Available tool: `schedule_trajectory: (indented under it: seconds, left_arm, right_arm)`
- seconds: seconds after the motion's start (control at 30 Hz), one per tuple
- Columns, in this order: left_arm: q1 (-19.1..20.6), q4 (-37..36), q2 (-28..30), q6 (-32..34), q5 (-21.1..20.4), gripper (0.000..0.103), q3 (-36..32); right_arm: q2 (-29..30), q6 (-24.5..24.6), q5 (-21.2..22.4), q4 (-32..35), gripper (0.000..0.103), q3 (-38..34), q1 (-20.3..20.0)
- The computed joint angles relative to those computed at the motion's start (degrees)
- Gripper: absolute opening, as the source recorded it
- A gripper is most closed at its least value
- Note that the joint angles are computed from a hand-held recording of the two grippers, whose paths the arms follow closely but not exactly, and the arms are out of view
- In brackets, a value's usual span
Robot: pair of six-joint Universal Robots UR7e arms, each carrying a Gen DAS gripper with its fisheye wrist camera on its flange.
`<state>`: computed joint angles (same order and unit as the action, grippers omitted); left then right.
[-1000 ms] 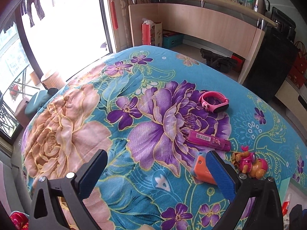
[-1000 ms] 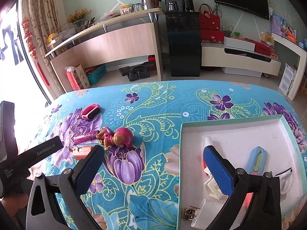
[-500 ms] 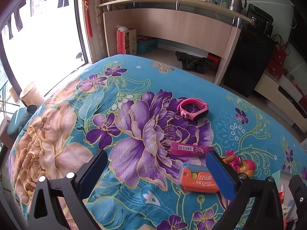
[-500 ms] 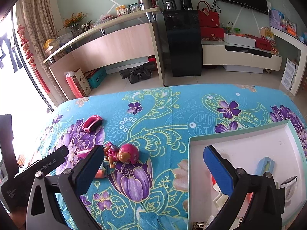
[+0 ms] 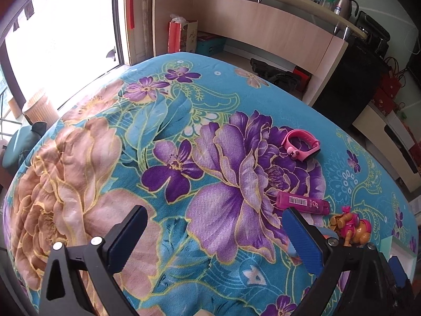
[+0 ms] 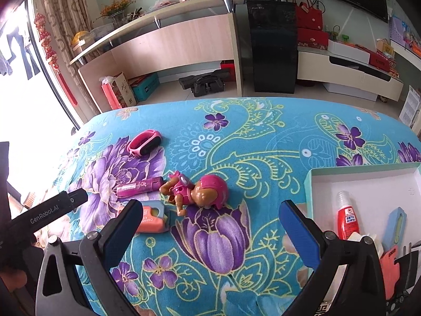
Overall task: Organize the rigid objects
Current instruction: 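Withdraw both open tools from the tray toward the remaining objects, then grasp the orange carrot knife with the left tool while the right tool grasps the pink puppy figure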
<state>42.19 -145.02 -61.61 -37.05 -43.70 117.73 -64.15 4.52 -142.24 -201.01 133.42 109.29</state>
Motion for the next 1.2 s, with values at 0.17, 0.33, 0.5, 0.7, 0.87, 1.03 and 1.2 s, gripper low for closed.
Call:
schedule_trajectory:
  seconds: [0.17, 0.33, 0.5, 0.7, 0.87, 1.03, 1.2]
  left_arm:
    - [0.9, -1.1, -0.1, 2.3, -2.3, 0.103, 0.2]
    - [1.4, -0.7, 0.8, 3.3, -4.2, 0.103, -0.3]
    - [1.4, -1.2, 1.2, 3.8, -5.8, 0.103, -0.2]
    - [0.8, -0.2, 2.2, 4.9, -7.5, 0.103, -0.4]
    - [0.4, -0.4, 3.1, 6.9, -9.1, 0.103, -0.5]
    - [0.1, 0.1, 3.9, 7.7, -10.0, 0.103, -0.9]
    - [-0.2, 0.0, 4.2, 8.5, -10.4, 0.103, -1.0]
  right_arm:
    - [3.3, -1.8, 0.0, -0.7, 0.103, -1.1, -0.7]
    - [3.9, -3.4, 1.5, -2.9, 0.103, -1.4, -3.0]
    - [3.1, -3.9, 2.8, -2.7, 0.103, -1.8, -5.1]
    - [2.2, -6.6, 7.3, -1.8, 0.101, -2.1, -7.1]
    - [1.6, -6.1, 9.5, 1.8, 0.086, -2.8, -8.9]
    - [1.1, -6.1, 10.1, 2.4, 0.081, -2.8, -9.6]
    - [0.4, -5.4, 11.0, 3.3, 0.073, -2.8, -10.0]
